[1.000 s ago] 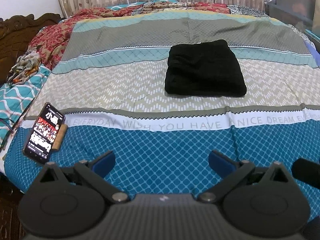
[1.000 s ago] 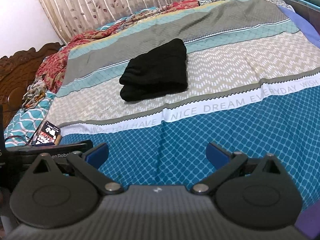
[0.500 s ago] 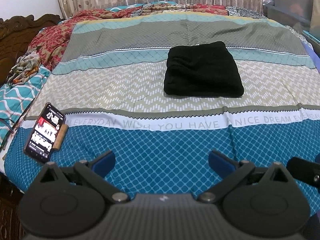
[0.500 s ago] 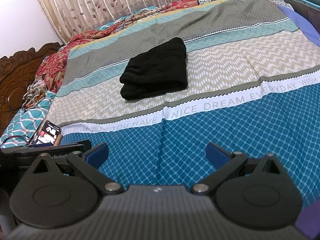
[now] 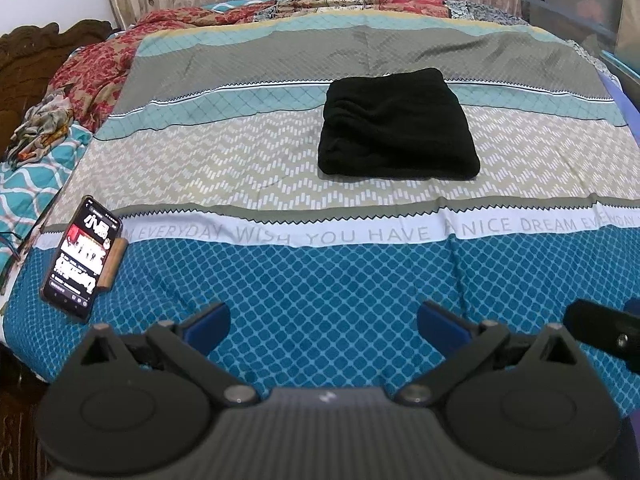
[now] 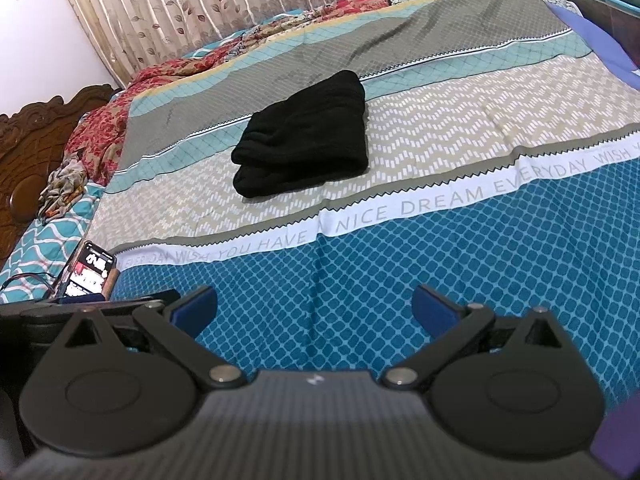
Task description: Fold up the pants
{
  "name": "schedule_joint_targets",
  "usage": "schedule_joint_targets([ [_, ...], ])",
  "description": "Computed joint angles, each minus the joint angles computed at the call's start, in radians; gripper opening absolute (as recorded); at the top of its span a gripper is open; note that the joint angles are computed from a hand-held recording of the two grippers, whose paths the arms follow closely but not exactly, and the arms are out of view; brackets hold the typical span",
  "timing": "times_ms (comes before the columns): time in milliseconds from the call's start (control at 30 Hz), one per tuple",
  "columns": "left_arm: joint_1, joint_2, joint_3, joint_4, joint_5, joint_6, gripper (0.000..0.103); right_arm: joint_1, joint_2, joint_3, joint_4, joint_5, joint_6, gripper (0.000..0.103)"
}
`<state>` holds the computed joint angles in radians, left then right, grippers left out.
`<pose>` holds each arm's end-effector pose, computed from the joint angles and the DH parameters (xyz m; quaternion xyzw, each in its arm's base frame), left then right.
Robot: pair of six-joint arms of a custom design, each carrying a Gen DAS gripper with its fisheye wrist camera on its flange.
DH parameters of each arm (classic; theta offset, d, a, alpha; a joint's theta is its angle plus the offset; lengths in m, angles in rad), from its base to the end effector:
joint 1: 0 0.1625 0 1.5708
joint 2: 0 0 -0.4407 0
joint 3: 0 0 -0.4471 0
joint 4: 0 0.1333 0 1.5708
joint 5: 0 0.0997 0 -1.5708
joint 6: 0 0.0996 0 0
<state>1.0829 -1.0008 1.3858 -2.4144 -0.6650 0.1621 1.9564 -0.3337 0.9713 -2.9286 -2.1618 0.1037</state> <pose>-0.1734 -0.7783 0.3546 0.1853 0.8616 -0.2708 0.3873 0.4125 -0.8094 0.0443 0.0242 -0.9008 0.3931 0.1828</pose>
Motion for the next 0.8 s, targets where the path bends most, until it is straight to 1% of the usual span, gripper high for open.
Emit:
schedule_joint_targets([
  [367,0.006,0.01,-0.013,0.049,0.018,-0.045,0.103,-0.002,-0.002,0.002,0.014,0.001,0.028,0.103],
  [533,0.011,0.012,-0.019,0.097,0.017,-0.075,0.103,-0.004,-0.003,0.005,0.022,0.003,0.037,0.103],
  [800,0.015,0.014,-0.028,0.135,0.013,-0.1,0.103,-0.007,-0.007,0.01,0.027,0.008,0.045,0.103],
])
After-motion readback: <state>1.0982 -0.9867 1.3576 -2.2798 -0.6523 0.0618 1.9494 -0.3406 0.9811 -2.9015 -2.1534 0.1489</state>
